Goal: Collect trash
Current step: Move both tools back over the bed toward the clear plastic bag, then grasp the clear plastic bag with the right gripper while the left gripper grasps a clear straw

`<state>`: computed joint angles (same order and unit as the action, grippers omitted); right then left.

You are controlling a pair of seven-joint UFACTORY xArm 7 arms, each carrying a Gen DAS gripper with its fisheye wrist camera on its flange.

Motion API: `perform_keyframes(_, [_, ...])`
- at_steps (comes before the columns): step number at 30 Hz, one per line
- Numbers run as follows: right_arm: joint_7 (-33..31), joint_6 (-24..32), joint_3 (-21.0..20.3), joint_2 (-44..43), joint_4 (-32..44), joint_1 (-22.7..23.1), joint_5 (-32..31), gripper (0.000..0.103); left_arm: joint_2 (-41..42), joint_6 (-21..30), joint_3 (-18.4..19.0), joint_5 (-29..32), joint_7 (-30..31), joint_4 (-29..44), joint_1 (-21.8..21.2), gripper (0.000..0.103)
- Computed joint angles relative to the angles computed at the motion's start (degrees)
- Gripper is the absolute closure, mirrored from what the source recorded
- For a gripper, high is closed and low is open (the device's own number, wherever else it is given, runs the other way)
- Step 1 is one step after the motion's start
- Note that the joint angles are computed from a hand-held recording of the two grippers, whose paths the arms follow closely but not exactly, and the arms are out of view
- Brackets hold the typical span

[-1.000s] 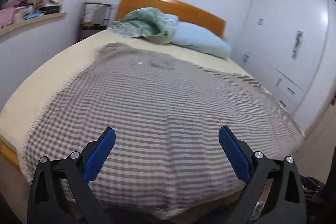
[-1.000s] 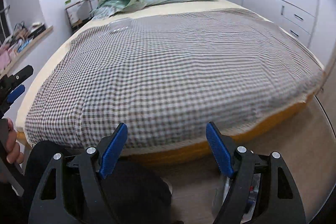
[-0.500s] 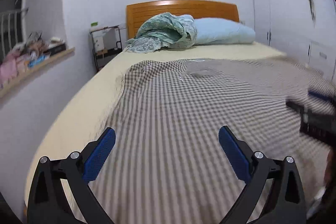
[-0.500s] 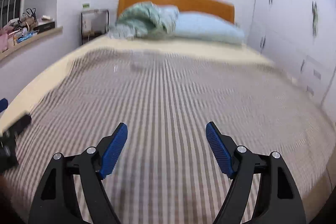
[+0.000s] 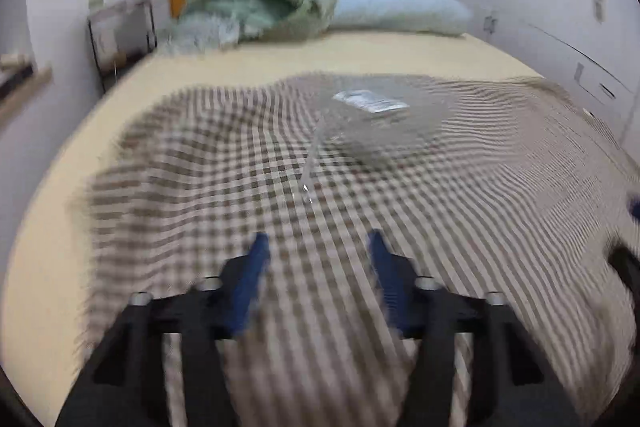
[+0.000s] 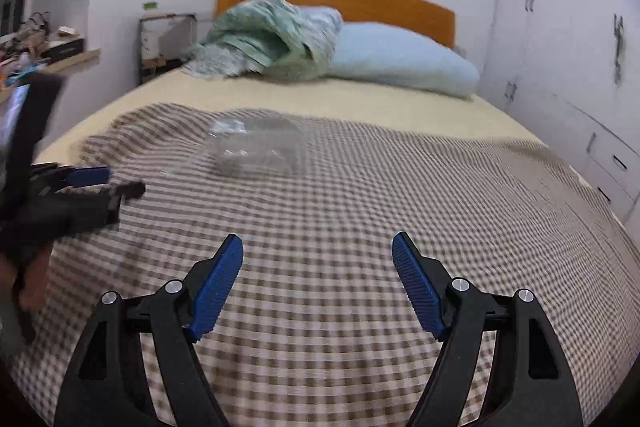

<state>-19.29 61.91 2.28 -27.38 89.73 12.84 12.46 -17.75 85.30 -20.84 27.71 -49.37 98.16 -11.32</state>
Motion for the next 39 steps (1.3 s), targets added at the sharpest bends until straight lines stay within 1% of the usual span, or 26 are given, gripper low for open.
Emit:
perform_keyframes(1, [0.50,0.46,-0.48,0.57,0.42,0.04,0.71,0.029,0.01,-2.85,1.80,-1.29,-0.92,-1.48,0.35,0.061])
perform_keyframes(2, [1.06,0.65,-0.94,1.03,0.69,0.04,1.53,0.029,0.49,-4.92,2.72,-1.86,-1.42,-2.23,0.66,0.061])
perform_keyframes(4, [1.69,-0.26,-1.30,1.11,-0.14,0.01,2.67,0.029,2.55,-6.01,3.93,-1.93,-1.38,-2.52,1.38,0.061])
perform_keyframes(6, [1.78,-0.43,-1.24,1.33,-0.93,-0.02,2.89,0.029,3.46,-6.35,4.97,-2.55,-2.06,-3.41,1.42,0.073])
perform_keyframes(7, [1.79,-0.38,-0.84,1.60,-1.22,-0.05,2.55,0.029,2.44,-6.72,5.15,-2.24,-2.72,-4.45,1.26,0.078])
perform_keyframes(8, [1.62,-0.45,-0.50,1.74,-1.59,0.10,2.44,0.029,1.12,-8.11,5.49,-2.30,-3.55,-5.82,1.24,0.102])
perform_keyframes(10, [0.90,-0.50,-0.42,0.52,-3.43,0.51,2.67,0.029,-2.43,-11.02,6.22,-3.72,-5.89,-9.50,1.55,0.101])
perform_keyframes(11, [0.87,-0.81,0.03,0.25,-3.98,0.52,2.29,0.029,-3.65,-10.57,5.85,-4.22,-7.20,-10.36,2.09,0.101])
perform_keyframes(15, [-1.51,-3.69,2.36,-1.89,-6.77,0.65,-1.58,0.029,-7.19,-4.23,3.65,-7.01,-11.27,-10.27,3.80,0.102])
perform_keyframes(17, [-4.25,-4.62,2.15,-3.32,-7.64,2.21,-1.47,0.029,-9.61,-4.84,2.85,-7.32,-12.48,-12.19,4.25,0.102])
perform_keyframes(19, [-8.21,-6.16,2.12,-4.42,-8.99,3.58,-2.00,0.029,-10.92,-7.06,2.68,-6.96,-12.35,-14.37,4.90,0.102])
perform_keyframes(21, [-11.32,-9.85,3.44,-5.95,-11.41,3.34,-4.67,0.029,-12.28,-8.62,3.64,-8.34,-12.80,-16.26,5.57,0.102])
perform_keyframes(22, [-10.75,-11.12,4.76,-6.00,-12.05,2.33,-6.40,0.029,-13.02,-9.69,4.86,-10.11,-12.80,-17.04,5.58,0.102])
perform_keyframes(23, [-9.91,-10.63,5.72,-5.45,-11.68,1.76,-7.49,0.029,-12.98,-9.87,5.27,-11.04,-12.51,-16.71,5.94,0.102])
perform_keyframes(24, [-9.00,-9.07,6.99,-4.23,-10.32,1.20,-8.91,0.029,-13.74,-9.80,5.71,-11.98,-12.32,-16.53,6.18,0.102])
perform_keyframes(25, [-8.71,-9.02,8.57,-3.07,-9.20,0.81,-10.82,0.029,-14.33,-10.33,6.08,-12.32,-11.74,-16.69,6.56,0.102])
perform_keyframes(26, [-8.95,-10.30,9.98,-2.01,-8.45,0.76,-12.69,0.029,-14.63,-10.15,5.91,-12.29,-11.15,-16.32,7.07,0.102])
perform_keyframes(28, [-9.97,-14.99,13.94,2.31,-5.72,0.51,-18.09,0.029,-15.26,-9.69,5.77,-12.18,-10.01,-15.70,8.08,0.101])
perform_keyframes(29, [-9.75,-15.31,15.80,5.12,-3.21,0.28,-20.83,0.029,-15.77,-9.91,5.95,-12.51,-10.13,-15.90,8.62,0.101])
perform_keyframes(30, [-9.46,-14.41,17.72,8.90,0.59,0.43,-23.42,0.029,-16.38,-10.30,6.20,-12.94,-10.33,-16.13,9.10,0.101])
perform_keyframes(31, [-9.47,-12.67,19.22,12.84,4.82,1.11,-25.36,0.029,-17.02,-10.79,6.60,-13.41,-10.12,-16.39,9.40,0.101])
perform_keyframes(34, [-6.48,-10.01,23.57,22.21,13.70,3.00,-35.99,0.029,-17.86,-11.56,7.20,-13.82,-9.23,-16.55,10.83,0.102])
perform_keyframes(36, [-5.20,-7.07,24.60,27.33,18.72,5.48,-41.60,0.029,-18.95,-11.82,7.71,-15.02,-9.54,-17.41,11.45,0.102])
perform_keyframes(37, [-4.33,-3.84,24.86,30.39,22.50,7.21,-43.63,0.029,-19.02,-12.19,8.07,-15.55,-9.74,-17.75,11.85,0.102])
perform_keyframes(38, [-3.29,1.19,25.00,34.28,27.99,9.47,-45.29,0.029,-19.15,-12.27,8.13,-15.89,-9.83,-18.01,12.16,0.102])
perform_keyframes(39, [-3.01,4.90,24.51,36.79,31.97,11.01,-45.48,0.040,-19.32,-12.31,8.09,-16.11,-9.80,-18.22,12.39,0.102])
